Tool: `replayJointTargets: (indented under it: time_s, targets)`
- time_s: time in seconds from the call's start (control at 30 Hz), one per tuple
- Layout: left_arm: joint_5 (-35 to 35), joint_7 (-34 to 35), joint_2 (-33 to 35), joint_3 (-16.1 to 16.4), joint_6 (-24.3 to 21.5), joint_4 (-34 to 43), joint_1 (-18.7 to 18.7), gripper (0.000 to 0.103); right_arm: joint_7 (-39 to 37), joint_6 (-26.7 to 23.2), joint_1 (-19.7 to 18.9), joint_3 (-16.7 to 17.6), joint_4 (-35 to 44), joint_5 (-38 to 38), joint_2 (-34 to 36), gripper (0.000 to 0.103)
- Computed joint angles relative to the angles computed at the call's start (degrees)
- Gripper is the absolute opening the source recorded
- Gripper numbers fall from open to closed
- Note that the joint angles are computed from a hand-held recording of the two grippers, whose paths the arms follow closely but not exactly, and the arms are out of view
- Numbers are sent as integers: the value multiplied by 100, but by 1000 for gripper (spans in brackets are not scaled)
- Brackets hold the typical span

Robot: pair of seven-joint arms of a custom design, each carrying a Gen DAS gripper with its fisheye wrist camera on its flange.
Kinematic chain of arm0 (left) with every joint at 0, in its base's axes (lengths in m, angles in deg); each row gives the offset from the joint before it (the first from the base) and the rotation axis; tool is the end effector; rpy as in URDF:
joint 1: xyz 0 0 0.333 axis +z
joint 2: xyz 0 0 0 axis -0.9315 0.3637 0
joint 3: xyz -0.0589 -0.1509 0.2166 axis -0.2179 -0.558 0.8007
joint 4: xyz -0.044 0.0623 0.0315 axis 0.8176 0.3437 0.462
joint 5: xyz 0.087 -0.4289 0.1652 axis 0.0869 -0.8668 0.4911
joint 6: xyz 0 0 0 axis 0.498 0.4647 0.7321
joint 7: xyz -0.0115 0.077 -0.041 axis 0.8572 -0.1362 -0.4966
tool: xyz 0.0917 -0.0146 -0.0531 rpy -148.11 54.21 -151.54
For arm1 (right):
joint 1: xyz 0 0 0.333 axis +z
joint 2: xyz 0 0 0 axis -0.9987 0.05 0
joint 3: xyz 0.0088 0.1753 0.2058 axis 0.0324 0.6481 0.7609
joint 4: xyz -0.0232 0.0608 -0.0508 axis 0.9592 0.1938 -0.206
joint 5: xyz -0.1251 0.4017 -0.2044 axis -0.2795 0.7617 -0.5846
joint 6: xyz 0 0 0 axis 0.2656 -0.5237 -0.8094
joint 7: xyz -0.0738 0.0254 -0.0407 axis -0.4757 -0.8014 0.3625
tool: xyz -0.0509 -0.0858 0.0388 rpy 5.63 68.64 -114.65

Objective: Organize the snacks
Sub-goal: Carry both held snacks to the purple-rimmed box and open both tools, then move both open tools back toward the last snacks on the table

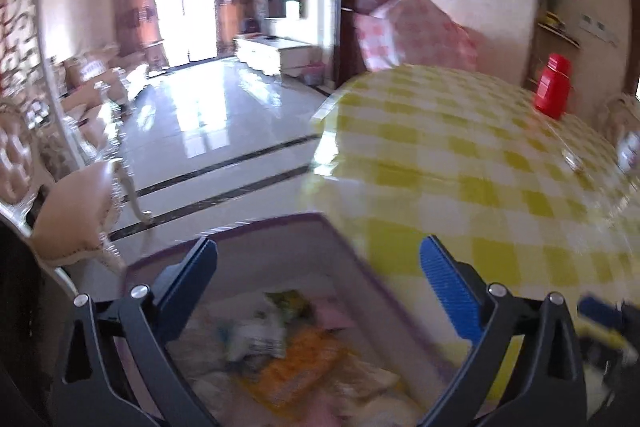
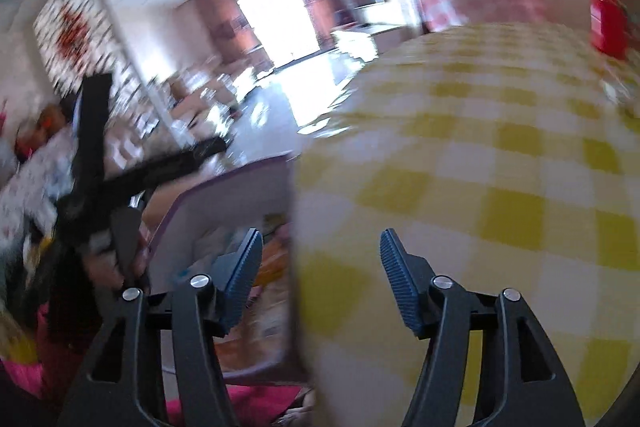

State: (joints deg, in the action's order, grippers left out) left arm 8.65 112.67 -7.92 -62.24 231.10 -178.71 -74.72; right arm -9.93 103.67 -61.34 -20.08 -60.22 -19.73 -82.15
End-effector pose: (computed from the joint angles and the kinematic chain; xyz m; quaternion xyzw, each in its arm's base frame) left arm 0.4506 -0.1504 0.5273 -0.7234 0.5315 -0.2602 0.3556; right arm 0.4471 0.1815 0.5152 -0.7418 0.4648 -0.0425 0.4815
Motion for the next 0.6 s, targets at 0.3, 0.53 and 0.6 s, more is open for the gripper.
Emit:
replayJointTargets:
  time_s: [0.3, 0.53, 0.6]
  targets:
    - [-1036, 1311, 2692, 129, 669, 2409, -1009, 101, 1164, 811, -1314, -40, -46, -698, 189, 81]
    - [-401, 965, 5992, -65, 429, 5868, -1356, 101, 1829, 649, -2212, -215, 751, -1498, 1257, 87]
    - [-236, 724, 6816, -77, 316, 6804, -1430, 101, 1964, 618, -2337, -249, 1101, -1612, 1672, 87]
